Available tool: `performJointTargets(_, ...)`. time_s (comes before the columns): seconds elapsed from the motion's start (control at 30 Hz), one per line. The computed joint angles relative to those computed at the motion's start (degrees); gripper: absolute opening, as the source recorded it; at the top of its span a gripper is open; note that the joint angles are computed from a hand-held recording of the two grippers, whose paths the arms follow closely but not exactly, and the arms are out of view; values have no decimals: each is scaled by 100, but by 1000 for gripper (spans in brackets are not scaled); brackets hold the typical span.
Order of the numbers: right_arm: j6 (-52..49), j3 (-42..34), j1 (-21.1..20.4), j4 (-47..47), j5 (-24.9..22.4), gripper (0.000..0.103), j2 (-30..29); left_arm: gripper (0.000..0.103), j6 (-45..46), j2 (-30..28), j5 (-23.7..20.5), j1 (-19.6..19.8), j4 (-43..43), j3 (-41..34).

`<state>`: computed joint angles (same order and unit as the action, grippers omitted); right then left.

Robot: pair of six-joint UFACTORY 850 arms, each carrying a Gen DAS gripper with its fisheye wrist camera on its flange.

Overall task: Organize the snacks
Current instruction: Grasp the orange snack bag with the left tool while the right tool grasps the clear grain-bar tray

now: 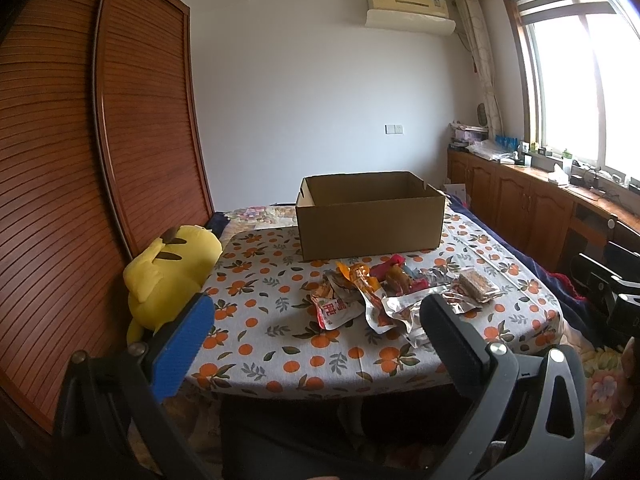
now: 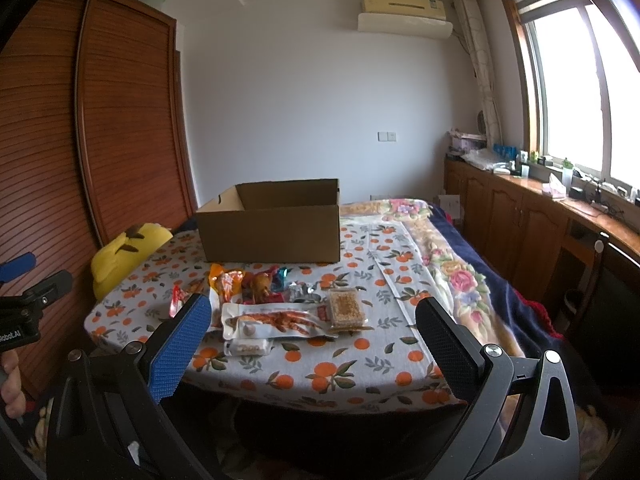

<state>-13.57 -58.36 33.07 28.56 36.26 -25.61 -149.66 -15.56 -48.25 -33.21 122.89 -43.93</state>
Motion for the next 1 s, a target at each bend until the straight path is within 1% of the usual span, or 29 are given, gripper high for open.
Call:
performJointTargets(0.23,145,39,-13,-89,56,103,-110,103,-9,-123,86,14,18,-65)
performJointTargets(0.5,129,-23,-95,-98,-116,103,-219,103,-91,-377,363,125,198,-219)
performJointTargets(0.6,76,-140,-158,-73,-278,103,-315,103,-125,-526,485,205,296,-346)
performJointTargets(0.8,19,-391,-291,-241,-416,103,-529,103,-346,-843,793,431,759,-640)
performJointTargets(0.9,-8,-553,-370,-409,-515,103,-643,103,-452,-1047,1036,575,1054,-850)
performJointTargets(1.0,442,-794,-523,-1010,-750,103,-815,103,-898,-1237,1399,772,1634,-1063)
